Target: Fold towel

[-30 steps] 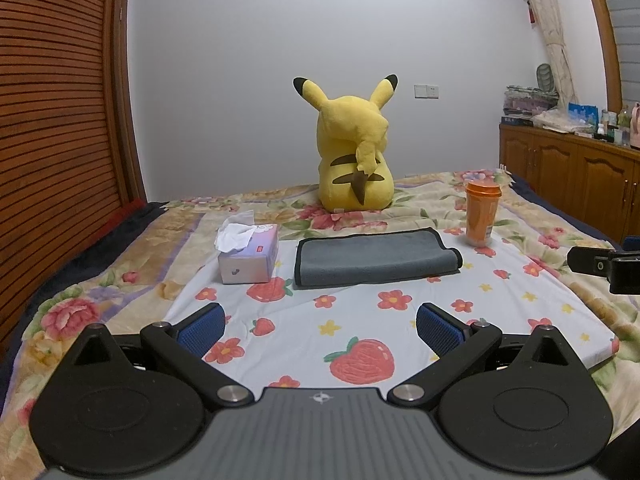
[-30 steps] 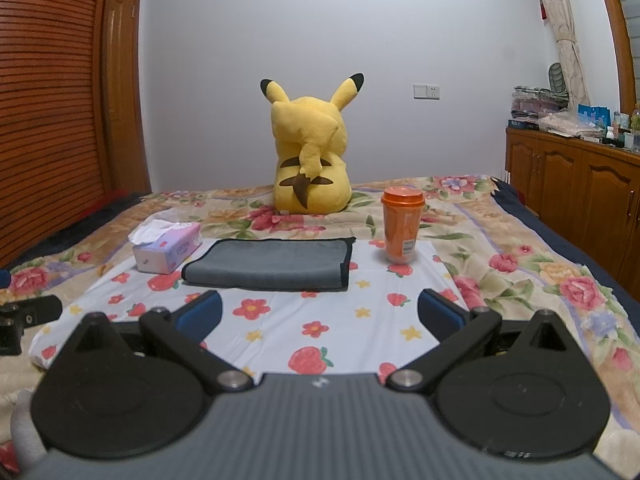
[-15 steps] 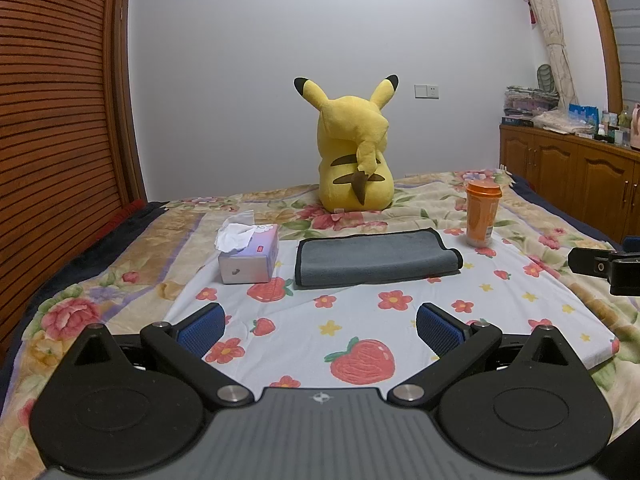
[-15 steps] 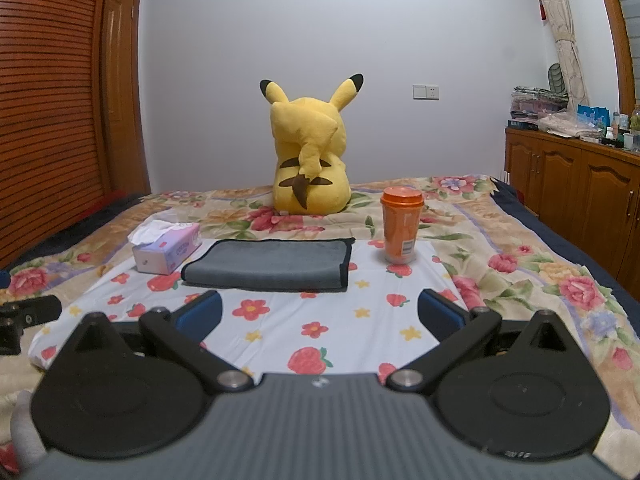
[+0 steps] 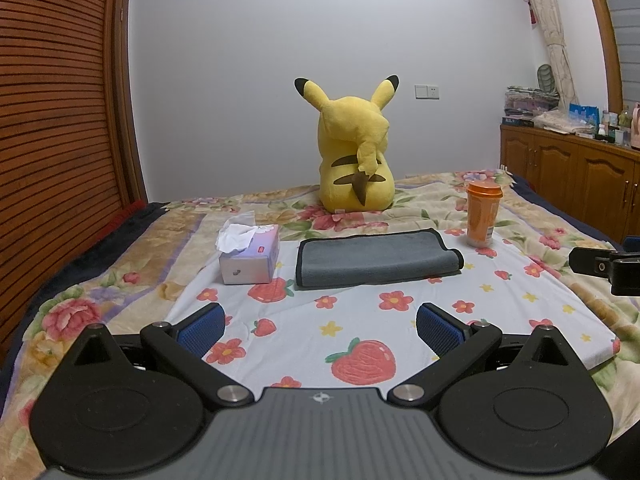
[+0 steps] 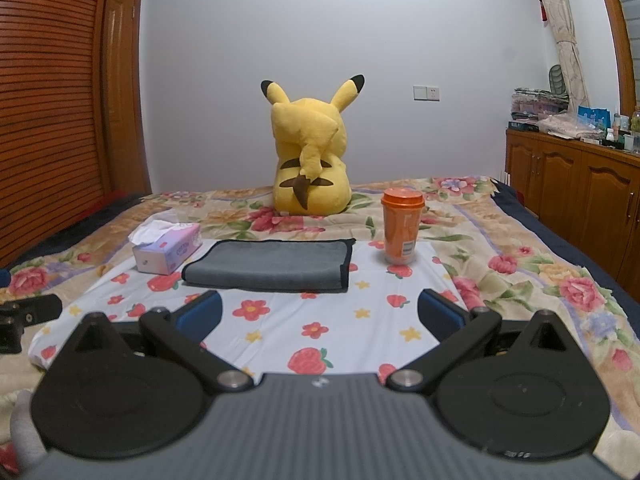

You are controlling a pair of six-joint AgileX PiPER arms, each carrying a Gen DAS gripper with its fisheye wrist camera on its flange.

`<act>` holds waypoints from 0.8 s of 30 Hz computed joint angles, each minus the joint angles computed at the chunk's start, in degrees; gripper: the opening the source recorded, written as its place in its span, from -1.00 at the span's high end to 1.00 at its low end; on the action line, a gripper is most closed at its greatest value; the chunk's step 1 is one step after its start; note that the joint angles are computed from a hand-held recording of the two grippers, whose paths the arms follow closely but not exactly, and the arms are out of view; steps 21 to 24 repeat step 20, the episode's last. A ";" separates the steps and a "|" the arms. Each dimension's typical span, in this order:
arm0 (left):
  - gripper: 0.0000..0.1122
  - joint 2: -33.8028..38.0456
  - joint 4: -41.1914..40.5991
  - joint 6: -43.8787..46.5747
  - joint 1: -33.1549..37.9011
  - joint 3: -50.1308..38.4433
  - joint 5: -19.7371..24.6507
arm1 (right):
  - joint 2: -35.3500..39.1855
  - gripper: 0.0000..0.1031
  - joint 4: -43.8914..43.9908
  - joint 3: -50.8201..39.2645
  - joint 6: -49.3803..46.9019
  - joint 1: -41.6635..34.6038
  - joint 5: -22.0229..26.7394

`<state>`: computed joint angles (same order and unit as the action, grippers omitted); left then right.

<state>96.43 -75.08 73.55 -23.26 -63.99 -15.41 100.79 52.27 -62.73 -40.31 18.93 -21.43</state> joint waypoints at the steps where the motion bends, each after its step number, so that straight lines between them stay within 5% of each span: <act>1: -0.84 0.01 -0.12 0.13 0.01 -0.05 0.06 | 0.00 -1.00 0.00 0.00 0.00 0.00 0.00; 24: -0.84 0.03 -0.18 0.27 -0.05 -0.04 -0.10 | 0.02 -1.00 -0.10 -0.01 0.03 -0.01 -0.03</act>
